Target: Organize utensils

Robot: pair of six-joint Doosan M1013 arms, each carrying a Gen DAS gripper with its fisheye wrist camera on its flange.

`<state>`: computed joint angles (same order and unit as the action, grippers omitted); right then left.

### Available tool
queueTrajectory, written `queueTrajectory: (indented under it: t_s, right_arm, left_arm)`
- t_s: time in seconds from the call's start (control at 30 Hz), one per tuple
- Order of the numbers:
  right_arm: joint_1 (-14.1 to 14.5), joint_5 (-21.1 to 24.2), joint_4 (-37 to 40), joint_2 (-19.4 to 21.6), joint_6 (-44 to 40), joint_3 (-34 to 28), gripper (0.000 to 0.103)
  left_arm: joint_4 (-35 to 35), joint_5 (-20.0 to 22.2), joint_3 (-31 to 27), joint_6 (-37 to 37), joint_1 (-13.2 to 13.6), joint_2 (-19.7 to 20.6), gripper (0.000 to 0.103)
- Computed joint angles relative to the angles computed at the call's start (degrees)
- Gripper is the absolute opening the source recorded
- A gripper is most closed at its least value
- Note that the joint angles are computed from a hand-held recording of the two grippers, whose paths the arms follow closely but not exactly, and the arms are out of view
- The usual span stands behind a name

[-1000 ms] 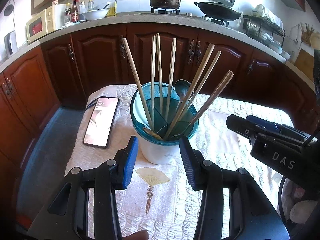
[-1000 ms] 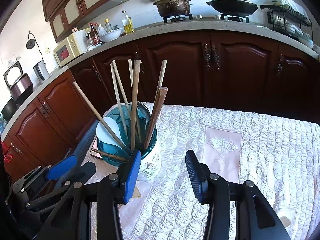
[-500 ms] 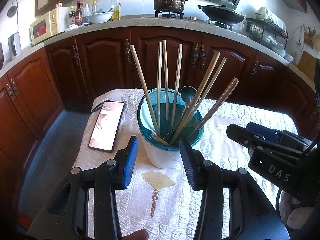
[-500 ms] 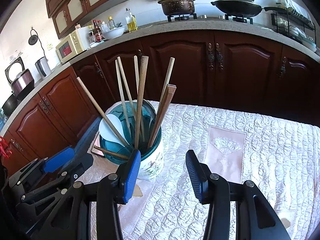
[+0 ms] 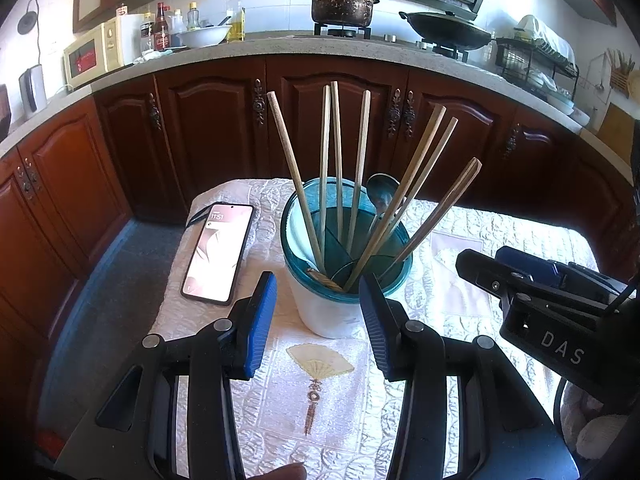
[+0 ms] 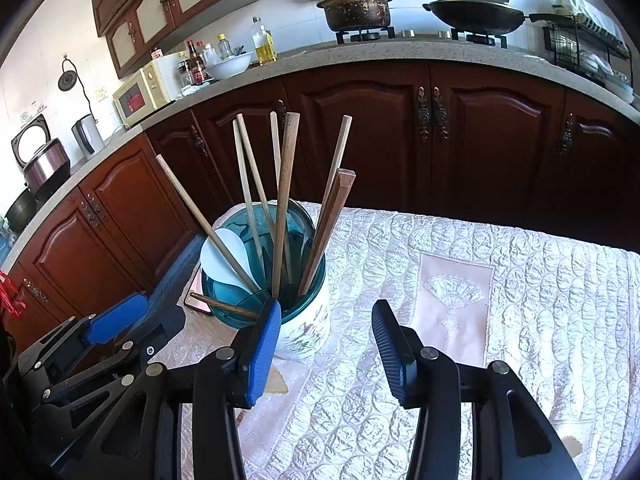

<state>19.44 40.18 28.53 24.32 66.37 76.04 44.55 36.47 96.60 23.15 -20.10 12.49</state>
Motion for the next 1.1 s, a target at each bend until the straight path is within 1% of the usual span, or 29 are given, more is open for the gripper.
queueTrajectory:
  t_s: [1.1]
  right_arm:
    - [0.7,0.6,-0.7,0.1,-0.7,-0.1,0.046]
  left_arm:
    - [1.0,0.9,0.3,-1.7,0.1,-0.3,0.042]
